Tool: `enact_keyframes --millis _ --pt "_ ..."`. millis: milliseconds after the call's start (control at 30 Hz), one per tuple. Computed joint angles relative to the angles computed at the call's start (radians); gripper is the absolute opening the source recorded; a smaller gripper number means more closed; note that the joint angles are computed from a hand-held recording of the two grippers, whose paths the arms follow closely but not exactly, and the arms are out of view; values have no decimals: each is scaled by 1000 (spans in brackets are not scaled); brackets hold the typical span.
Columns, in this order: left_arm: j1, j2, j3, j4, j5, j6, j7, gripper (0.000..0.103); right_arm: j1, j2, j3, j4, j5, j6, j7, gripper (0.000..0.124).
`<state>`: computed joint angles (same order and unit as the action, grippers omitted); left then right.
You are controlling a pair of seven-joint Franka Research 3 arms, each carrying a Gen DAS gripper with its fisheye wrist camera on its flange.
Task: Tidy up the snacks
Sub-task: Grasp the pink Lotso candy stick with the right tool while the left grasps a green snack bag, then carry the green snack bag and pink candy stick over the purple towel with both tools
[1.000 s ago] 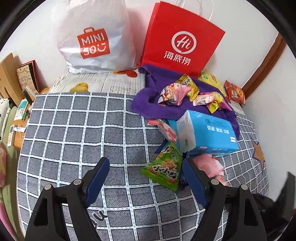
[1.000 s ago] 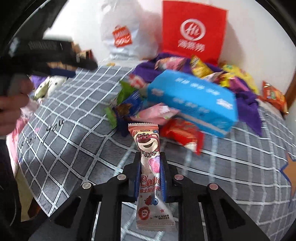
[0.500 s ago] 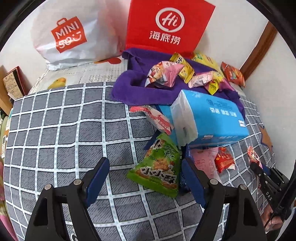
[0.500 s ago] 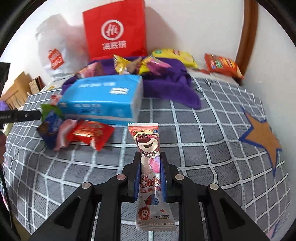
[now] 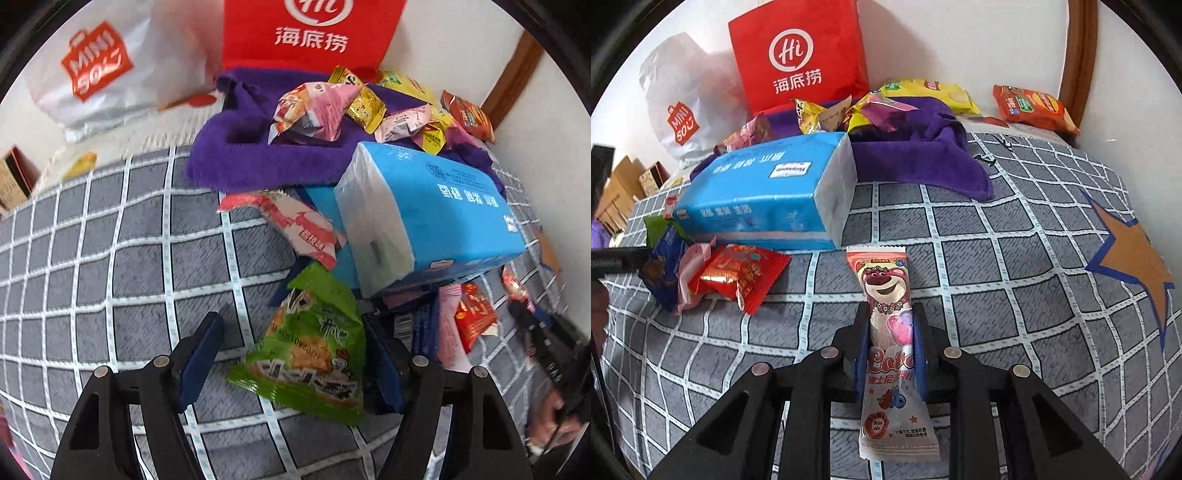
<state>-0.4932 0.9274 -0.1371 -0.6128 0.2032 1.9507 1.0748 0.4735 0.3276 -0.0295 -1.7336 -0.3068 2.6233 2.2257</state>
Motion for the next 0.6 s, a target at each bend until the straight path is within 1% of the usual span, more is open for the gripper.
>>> enact_keyframes --millis 33,67,100,133,167,267,300,333,433,500,600 --pt "-11 26 7 45 7 -19 5 73 -2 2 0 0 2 4 -2 22" --pt "-17 32 14 56 13 -20 7 73 -1 6 -3 4 -2 7 1 22" --pt "-18 20 17 31 15 -2 3 73 2 10 -6 7 -7 11 5 22" --pt "-15 -12 17 -29 20 31 -8 73 4 13 -9 9 -13 15 8 23" --pt "-11 -39 15 -79 26 62 -17 71 11 17 -16 12 -29 19 18 23" --pt "19 -162 -4 -316 42 225 -50 59 23 27 -28 24 -59 17 35 24" --pt "29 -192 -13 -374 47 267 -56 53 22 29 -27 27 -59 17 33 25" --pt "34 -201 -18 -396 53 291 -55 52 19 30 -25 28 -55 18 29 26" --pt "43 -223 -29 -441 74 324 -39 49 19 36 -25 35 -54 15 23 26" --pt "42 -235 -28 -465 93 340 -32 48 22 39 -27 41 -60 8 21 27" --pt "40 -258 -23 -517 122 388 -48 48 21 40 -26 42 -60 9 17 28"
